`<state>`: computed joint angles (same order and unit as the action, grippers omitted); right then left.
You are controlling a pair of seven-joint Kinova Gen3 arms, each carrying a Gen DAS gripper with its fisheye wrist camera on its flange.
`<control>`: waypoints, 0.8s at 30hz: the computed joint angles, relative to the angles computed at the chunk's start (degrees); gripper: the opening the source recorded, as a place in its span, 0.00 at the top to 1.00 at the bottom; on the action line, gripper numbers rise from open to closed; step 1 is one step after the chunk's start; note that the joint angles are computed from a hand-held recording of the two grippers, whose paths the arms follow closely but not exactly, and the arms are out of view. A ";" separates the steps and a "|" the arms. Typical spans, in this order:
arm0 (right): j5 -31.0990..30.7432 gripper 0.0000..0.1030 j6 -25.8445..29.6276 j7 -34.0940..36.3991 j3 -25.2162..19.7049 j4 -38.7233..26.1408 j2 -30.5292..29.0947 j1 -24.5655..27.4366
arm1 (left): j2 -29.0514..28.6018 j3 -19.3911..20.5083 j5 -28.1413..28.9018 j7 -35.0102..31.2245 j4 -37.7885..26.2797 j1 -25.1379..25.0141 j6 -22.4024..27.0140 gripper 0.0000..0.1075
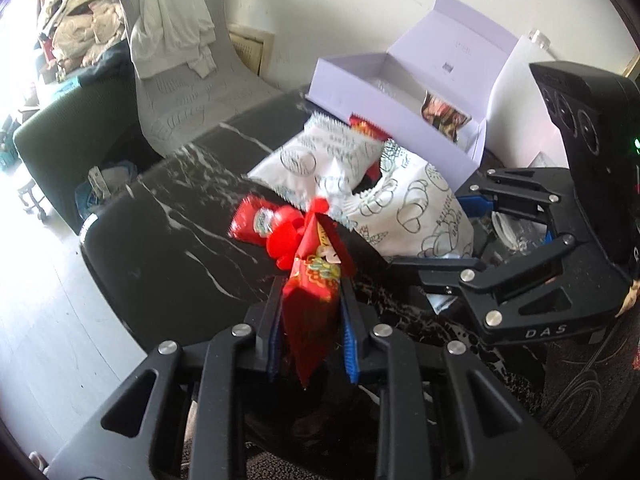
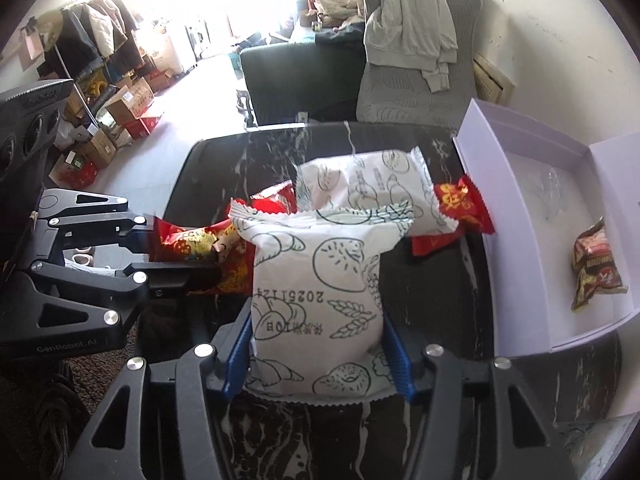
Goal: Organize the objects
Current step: 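Carry the candy bag with the left tool while the right tool carries the bread packet to the box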
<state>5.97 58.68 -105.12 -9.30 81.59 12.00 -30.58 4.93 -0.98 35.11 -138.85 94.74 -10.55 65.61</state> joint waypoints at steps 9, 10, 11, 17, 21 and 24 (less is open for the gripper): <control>2.66 0.43 -0.41 -2.72 -0.37 -2.47 -0.89 -1.86 | -0.86 -0.88 0.27 0.84 -3.09 -1.13 1.16 0.80; 2.73 0.43 -0.37 -2.83 -0.37 -2.85 -0.84 -1.96 | -1.08 -1.04 0.36 0.90 -3.36 -1.29 1.13 0.80; 3.20 0.43 -0.16 -3.15 -0.30 -3.60 -0.67 -2.22 | -1.31 -1.19 0.31 1.11 -3.81 -1.41 1.02 0.80; 5.62 0.43 0.37 -3.28 -0.30 -8.06 -0.08 -3.77 | -1.86 -2.25 1.57 1.57 -7.04 -2.63 0.19 0.80; 7.51 0.43 0.68 -2.16 0.09 -11.67 1.47 -4.93 | -1.17 -2.33 1.01 3.04 -8.94 -3.03 -0.98 0.80; 5.92 0.43 -0.34 -0.04 0.20 -13.45 2.50 -4.28 | 0.05 -2.16 0.49 4.69 -10.87 -3.52 -1.00 0.80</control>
